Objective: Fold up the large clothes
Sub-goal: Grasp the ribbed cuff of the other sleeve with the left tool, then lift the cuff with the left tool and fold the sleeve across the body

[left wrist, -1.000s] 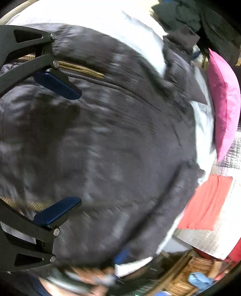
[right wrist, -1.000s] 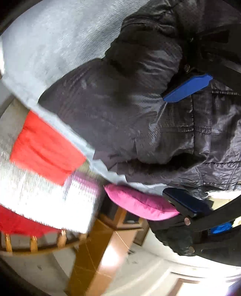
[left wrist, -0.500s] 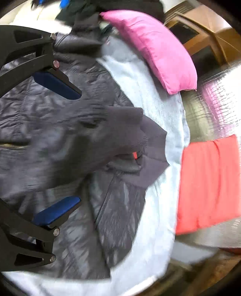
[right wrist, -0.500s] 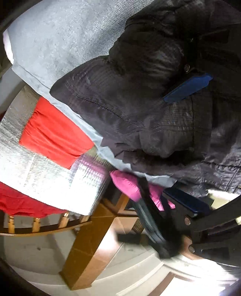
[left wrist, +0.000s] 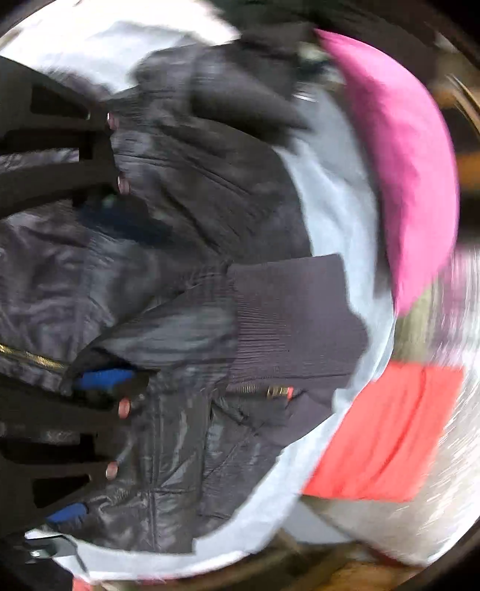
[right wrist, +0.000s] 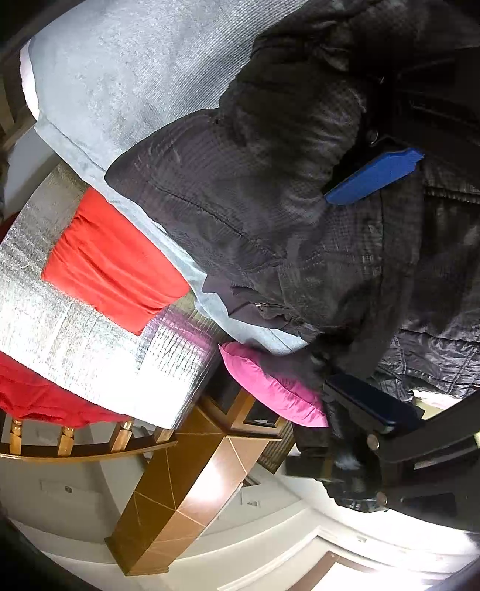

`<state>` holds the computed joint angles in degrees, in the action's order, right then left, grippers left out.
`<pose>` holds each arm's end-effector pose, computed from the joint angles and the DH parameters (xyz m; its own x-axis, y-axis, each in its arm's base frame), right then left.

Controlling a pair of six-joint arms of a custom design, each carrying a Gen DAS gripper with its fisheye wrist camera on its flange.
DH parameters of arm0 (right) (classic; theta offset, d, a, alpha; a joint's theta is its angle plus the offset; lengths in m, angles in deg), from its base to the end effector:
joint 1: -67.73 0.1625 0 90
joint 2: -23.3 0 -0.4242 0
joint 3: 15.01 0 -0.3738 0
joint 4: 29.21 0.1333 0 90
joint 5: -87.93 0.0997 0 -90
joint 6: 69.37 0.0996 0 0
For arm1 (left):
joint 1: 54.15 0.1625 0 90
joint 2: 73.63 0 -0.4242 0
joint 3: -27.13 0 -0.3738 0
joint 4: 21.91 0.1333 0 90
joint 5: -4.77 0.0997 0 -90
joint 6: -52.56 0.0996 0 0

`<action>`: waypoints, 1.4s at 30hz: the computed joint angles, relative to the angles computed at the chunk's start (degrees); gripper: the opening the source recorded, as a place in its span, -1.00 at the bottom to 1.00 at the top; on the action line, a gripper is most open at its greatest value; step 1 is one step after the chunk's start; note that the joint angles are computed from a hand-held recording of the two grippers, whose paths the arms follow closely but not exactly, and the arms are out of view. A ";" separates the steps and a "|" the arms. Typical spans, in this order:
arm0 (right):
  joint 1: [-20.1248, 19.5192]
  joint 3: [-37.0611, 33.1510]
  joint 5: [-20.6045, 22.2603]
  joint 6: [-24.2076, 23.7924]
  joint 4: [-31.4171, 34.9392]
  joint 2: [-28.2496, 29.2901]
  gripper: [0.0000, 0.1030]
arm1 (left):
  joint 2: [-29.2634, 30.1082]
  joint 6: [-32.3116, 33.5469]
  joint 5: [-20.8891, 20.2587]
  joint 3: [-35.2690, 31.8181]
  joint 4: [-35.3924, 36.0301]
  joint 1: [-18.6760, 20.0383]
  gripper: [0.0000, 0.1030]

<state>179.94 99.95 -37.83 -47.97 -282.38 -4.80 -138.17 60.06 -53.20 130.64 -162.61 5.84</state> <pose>0.2573 -0.4315 0.0668 -0.9319 0.2838 -0.2257 0.2691 0.1241 -0.9551 -0.1328 -0.6021 0.2480 -0.7174 0.4385 -0.5414 0.5884 0.7974 -0.1338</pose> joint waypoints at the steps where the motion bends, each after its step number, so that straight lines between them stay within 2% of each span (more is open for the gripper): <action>1: 0.04 0.05 -0.02 -0.11 0.04 -0.02 0.85 | -1.17 -1.37 -1.51 0.89 -0.83 1.21 0.51; 6: 0.34 0.01 -0.75 -0.76 0.78 -0.15 0.85 | -1.99 -7.85 -7.61 -1.45 3.31 7.74 0.55; 8: 0.49 -0.07 -1.21 -0.92 1.11 -0.14 0.85 | -1.57 -9.70 -11.95 -3.03 3.94 10.30 0.55; 11: 0.50 -0.03 -1.34 -1.04 1.14 -0.17 0.85 | -1.31 -9.86 -13.26 -2.96 2.72 10.65 0.55; 14: 0.72 -0.04 -1.78 -1.10 1.25 -0.25 0.85 | -0.72 -7.40 -13.13 -3.72 4.10 10.03 -0.11; 18: 0.86 0.06 -1.92 -1.03 1.21 -0.33 0.85 | -1.03 0.13 -9.87 -2.12 -0.33 6.19 -0.42; 21: 1.03 0.33 -1.89 -0.25 0.81 -0.44 0.85 | -3.80 12.53 -13.34 1.68 -10.98 2.31 -0.41; 23: 1.17 0.69 -1.77 1.26 1.01 -0.85 0.85 | -4.09 15.89 -14.26 2.64 -13.44 2.33 -0.35; 25: 1.74 1.09 -2.72 2.91 2.45 -1.81 0.85 | -1.92 13.70 -10.97 1.95 -12.73 3.53 -0.30; 28: 2.76 1.43 -4.29 3.59 3.53 -3.08 0.85 | 2.05 7.20 -6.51 -0.66 -6.23 7.03 -0.12; 30: 4.40 1.00 -7.67 1.81 4.07 -4.02 0.85 | 1.43 8.62 -9.24 0.82 -9.18 8.80 0.01; 32: 5.17 1.08 -9.99 1.40 4.85 -4.93 0.85 | 0.59 11.12 -7.68 2.41 -11.52 8.46 0.11; 35: 3.95 3.30 -10.62 4.67 6.25 -7.35 0.85 | 0.39 10.18 -8.74 1.16 -8.67 8.57 0.05; 38: -0.79 7.52 -2.47 10.92 10.00 -11.21 0.86 | -0.51 10.64 -9.52 1.29 -7.82 9.07 -0.02; 40: -2.96 9.05 -0.51 15.37 12.92 -13.13 0.86 | -1.12 11.54 -9.61 2.45 -8.28 9.18 -0.09; 42: -3.28 9.84 0.70 18.36 15.42 -15.20 0.86 | -0.99 12.15 -9.27 2.81 -9.37 9.00 -0.09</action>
